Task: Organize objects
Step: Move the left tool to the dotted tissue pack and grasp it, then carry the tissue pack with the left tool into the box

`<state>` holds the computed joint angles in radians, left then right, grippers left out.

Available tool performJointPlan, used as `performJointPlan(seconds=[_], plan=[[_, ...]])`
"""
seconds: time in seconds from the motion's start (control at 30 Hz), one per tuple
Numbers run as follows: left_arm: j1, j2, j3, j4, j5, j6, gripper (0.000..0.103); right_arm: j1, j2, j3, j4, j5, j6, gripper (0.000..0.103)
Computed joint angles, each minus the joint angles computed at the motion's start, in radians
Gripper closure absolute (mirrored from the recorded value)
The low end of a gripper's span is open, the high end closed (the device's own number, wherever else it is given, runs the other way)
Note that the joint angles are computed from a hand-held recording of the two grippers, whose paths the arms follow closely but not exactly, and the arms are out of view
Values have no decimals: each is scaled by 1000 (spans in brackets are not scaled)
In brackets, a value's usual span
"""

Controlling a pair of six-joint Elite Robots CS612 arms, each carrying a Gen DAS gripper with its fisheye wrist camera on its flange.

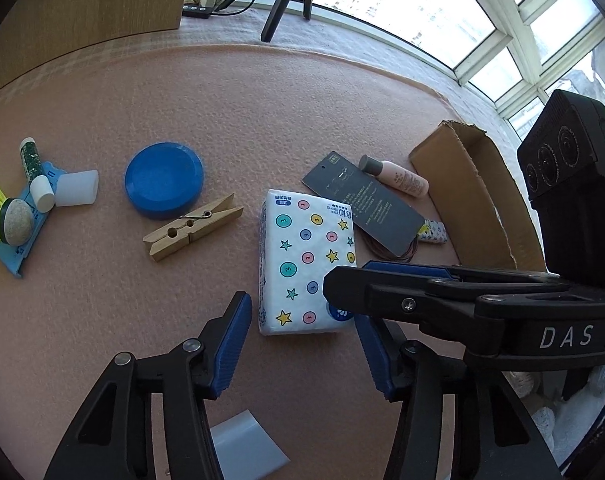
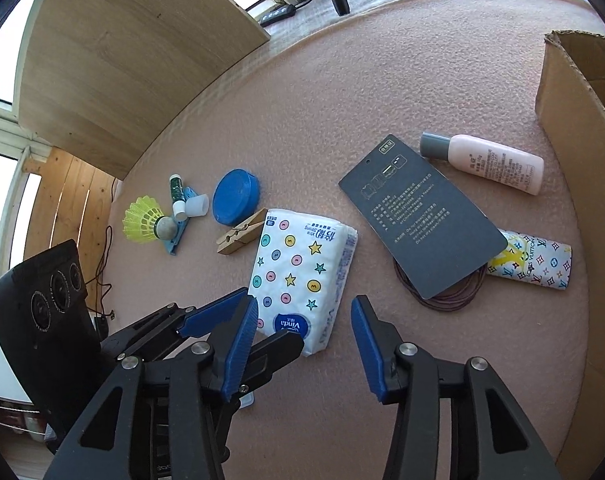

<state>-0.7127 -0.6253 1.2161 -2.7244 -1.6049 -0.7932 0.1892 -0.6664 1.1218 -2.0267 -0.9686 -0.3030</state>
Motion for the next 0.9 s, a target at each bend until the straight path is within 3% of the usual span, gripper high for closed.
performJointPlan(seconds=[0.2, 0.5, 0.9], plan=[[1, 5, -2, -10, -13, 0, 49, 2, 8, -15, 19, -1, -14, 69], [-3, 0, 1, -14, -3, 0, 51, 7, 5, -14, 8, -16, -18, 73], [-34, -20, -14, -26, 51, 42, 51, -15, -58, 62, -88, -2, -11, 73]])
